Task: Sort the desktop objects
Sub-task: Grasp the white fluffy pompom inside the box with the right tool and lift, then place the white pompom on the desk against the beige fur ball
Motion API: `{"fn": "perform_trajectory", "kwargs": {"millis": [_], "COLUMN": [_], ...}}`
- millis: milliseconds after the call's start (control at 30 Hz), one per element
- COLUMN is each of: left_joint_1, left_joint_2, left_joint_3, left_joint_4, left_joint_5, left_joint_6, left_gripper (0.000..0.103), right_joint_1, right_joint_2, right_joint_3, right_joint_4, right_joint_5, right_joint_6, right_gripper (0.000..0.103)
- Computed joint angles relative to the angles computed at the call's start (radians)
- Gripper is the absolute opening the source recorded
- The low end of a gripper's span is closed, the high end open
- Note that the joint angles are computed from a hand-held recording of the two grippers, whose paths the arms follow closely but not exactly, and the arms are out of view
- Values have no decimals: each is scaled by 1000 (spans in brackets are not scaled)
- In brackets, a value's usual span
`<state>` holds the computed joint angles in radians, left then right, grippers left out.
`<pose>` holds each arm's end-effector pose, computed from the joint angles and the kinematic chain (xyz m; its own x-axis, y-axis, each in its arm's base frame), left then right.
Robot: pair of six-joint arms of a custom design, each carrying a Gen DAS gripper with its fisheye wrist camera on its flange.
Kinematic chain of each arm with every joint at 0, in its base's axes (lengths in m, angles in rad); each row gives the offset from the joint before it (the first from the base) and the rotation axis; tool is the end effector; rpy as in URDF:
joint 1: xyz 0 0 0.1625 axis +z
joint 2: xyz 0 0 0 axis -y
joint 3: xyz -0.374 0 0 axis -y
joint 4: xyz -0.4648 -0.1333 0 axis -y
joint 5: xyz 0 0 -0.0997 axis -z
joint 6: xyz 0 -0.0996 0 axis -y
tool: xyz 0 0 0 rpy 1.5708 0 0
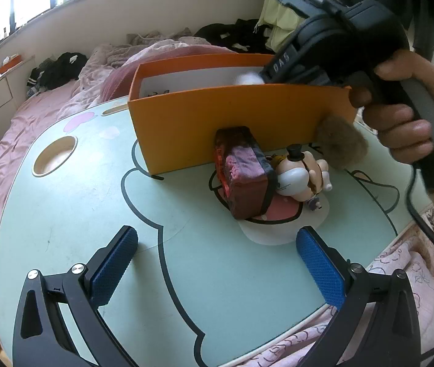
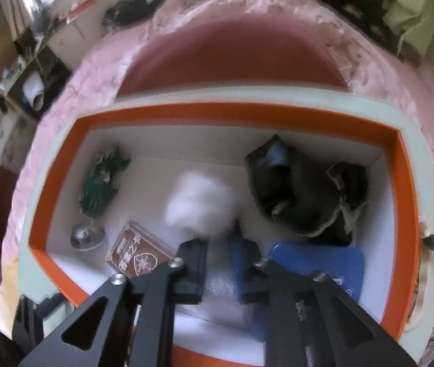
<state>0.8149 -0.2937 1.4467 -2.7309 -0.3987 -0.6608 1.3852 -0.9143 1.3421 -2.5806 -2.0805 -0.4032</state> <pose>-0.2797 -0.6249 -0.1920 -0.6476 -0.2401 -0.7232 0.3654 0.7350 -0.5712 -0.0611 -0.7845 0.2481 -0.8041 0.0685 0.5906 -0.1754 0.9218 -0.3457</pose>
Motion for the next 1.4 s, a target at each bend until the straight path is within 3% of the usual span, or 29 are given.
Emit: {"fn": "perform_trajectory", "kwargs": {"millis": [100, 400, 467, 567, 633, 667, 700, 867, 1000, 1033, 1100, 1167, 1267, 1400], "left_joint_1": [-1, -2, -2, -2, -3, -2, -2, -2, -3, -3, -3, -3, -2, -1], "left_joint_2": [-3, -7, -7, -6, -8, -12, -13, -11, -12, -14, -14, -13, -13, -11], "left_joint_3": [2, 9, 7, 7, 11, 11, 12, 10, 9, 11, 11, 10, 5, 2], "left_joint_4": [6, 6, 8, 10, 11, 14, 14, 16, 19, 18, 23, 12, 21, 25], "left_joint_5": [2, 3, 4, 5, 6, 7, 7, 9, 11, 11, 12, 12, 15, 17], "left_joint_6": [-6, -9, -11, -14, -16, -14, -16, -18, -21, -22, -26, -19, -23, -27], "left_gripper": [103, 103, 103, 103, 103, 103, 103, 103, 103, 103, 103, 103, 103, 103], "right_joint_1": [-22, -64, -67, -53, -41, -35, -37, -3, 15, 14, 4, -7, -17, -25], "right_joint_2": [-56, -326, -368, -383, -345, -315, -288, -93, 63, 79, 92, 74, -13, -201], "right_joint_3": [41, 311, 367, 400, 359, 322, 286, 44, -120, -143, -173, -166, -47, 191], "right_joint_4": [18, -101, -129, -177, -183, -173, -163, 22, 72, 103, 158, 190, 75, -77], "right_joint_5": [141, 523, 552, 501, 452, 438, 429, 240, 32, 12, 38, 83, 192, 381], "right_joint_6": [36, -91, -126, -163, -146, -124, -114, -8, 65, 83, 94, 128, 76, -54], "right_gripper": [2, 2, 2, 5, 30, 57, 60, 59, 46, 42, 31, 31, 31, 31]}}
